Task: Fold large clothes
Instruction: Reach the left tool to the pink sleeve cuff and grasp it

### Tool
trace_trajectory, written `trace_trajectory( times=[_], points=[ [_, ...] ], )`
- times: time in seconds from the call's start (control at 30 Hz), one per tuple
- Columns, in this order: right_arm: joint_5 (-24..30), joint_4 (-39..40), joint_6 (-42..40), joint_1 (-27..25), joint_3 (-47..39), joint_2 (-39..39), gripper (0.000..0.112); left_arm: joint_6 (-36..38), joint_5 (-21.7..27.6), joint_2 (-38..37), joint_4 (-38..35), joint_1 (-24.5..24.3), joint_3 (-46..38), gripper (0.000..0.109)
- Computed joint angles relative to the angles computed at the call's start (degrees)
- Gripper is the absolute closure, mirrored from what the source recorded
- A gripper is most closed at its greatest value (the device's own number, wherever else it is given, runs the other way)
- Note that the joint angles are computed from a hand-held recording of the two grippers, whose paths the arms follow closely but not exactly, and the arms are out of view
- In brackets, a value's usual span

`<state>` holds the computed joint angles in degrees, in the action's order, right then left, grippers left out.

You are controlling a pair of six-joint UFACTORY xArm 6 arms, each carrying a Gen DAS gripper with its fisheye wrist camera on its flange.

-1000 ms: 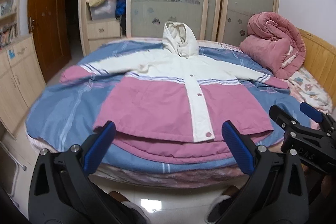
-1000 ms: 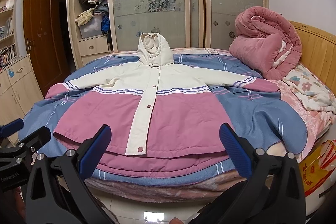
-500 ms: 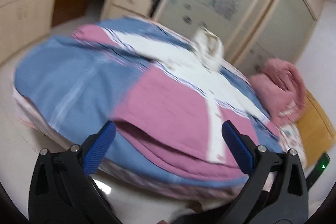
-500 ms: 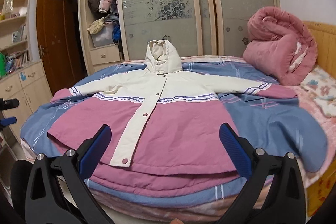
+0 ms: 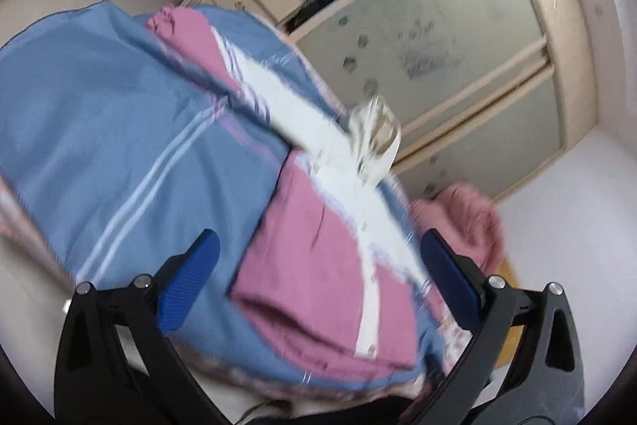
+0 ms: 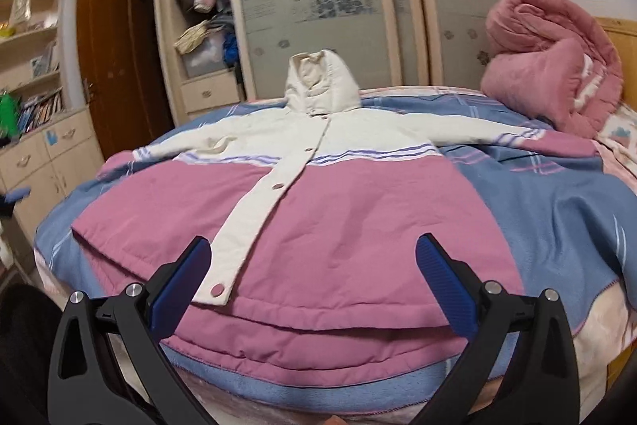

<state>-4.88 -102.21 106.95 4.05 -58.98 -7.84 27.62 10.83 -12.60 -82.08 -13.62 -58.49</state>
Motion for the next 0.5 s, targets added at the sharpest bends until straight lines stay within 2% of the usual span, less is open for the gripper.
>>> trace_trajectory(
  times=[0.07,0.13,0.2,0.27,0.37,0.47,0.5],
  points=[
    [0.5,-0.9,-0.3,0.8,-0.4,0.4,0.011,0.7,1.2,2.5,0.5,3.4,-2.8,0.008],
    [1.5,-2.5,-0.2,1.8,-0.8,0.7,0.011,-4.4,4.6,6.0,6.0,7.8,-6.1,0.008],
    [2.3,1.3,-4.8,2.2,-0.2,0.8,0.011,-4.0,7.8,9.1,5.3,10.4,-9.6,0.008],
    [3.2,4.3,-8.0,2.4,0.1,1.0,0.011,-7.5,8.5,13.2,12.0,12.8,-13.9,0.008],
    [3.8,3.2,-6.1,2.5,-0.4,1.3,0.011,-10.1,11.0,19.4,18.4,15.9,-20.9,0.008],
    [3.8,1.6,-2.3,1.8,-1.3,1.9,0.011,-8.8,15.8,26.8,18.4,19.9,-29.9,0.008],
    [3.2,1.4,-1.2,1.2,-1.6,2.1,0.011,-10.7,18.0,30.6,20.1,21.2,-34.6,0.008]
  ],
)
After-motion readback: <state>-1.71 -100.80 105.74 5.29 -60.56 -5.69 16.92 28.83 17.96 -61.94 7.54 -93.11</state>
